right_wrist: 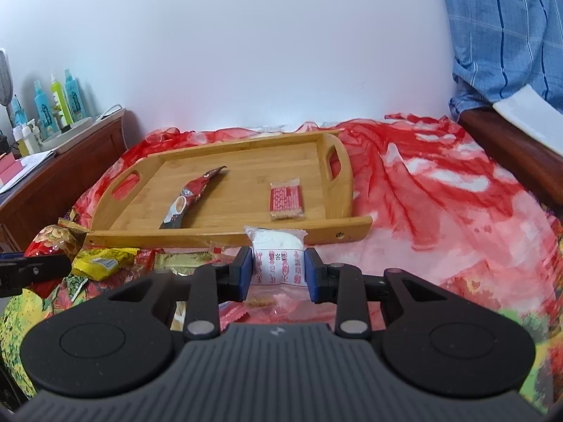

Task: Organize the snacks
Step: 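Carry the nut bag with the left tool while the right tool carries the sweet onto the tray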

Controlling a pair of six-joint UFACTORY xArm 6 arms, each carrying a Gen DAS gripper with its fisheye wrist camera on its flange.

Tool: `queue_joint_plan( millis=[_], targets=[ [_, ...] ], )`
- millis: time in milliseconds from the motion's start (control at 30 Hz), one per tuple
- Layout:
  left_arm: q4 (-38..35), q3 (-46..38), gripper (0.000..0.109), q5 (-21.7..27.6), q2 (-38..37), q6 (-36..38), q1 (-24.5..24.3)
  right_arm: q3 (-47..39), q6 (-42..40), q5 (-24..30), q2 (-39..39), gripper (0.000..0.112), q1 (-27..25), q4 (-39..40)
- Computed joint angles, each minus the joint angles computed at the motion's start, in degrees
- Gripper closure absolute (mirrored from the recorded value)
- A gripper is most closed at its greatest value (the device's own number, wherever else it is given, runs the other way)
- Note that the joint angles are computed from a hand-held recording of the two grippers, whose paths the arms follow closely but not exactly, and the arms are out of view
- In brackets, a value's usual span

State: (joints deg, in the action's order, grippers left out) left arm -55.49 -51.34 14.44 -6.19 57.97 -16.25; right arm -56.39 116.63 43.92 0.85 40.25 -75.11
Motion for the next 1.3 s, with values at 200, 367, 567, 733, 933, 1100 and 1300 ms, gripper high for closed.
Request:
queue_joint_plan(
  millis=[200, 367, 567, 733, 933, 1100, 1300],
  targets=[
    [4.2, -2.6, 0.069, 0.4, 1.4, -3.9, 0.2, -1.2, -1.4, 0.4, -0.4, 0.076, -0.1, 0.2],
    [6.8, -4.8, 0.069, 0.7, 2.7, -6.6, 0.3, -2.9, -3.4, 0.5, 0.0, 0.076, -0.5, 0.4],
    [9.4, -9.5, 0.069, 2.5, 5.8, -10.0, 1.1, -5.0, -5.1, -0.7, 0.7, 0.076, -1.9, 0.7],
    [9.6, -14.5, 0.069, 5.3, 9.2, -11.8, 2.3, -7.2, -7.4, -2.6, 1.7, 0.076, -3.8, 2.5],
    [9.9, -20.9, 0.069, 7.6, 13.9, -13.3, 2.8, -10.3, -11.6, -4.4, 3.8, 0.076, -6.1, 4.7],
    [10.5, -26.5, 0.069, 9.3, 18.5, -15.6, 2.8, -13.2, -15.1, -7.4, 6.4, 0.076, -8.6, 7.6],
    [12.4, -32.4, 0.069, 9.4, 24.4, -17.9, 2.1, -17.8, -20.2, -10.0, 11.2, 0.076, -10.7, 11.5]
  ],
)
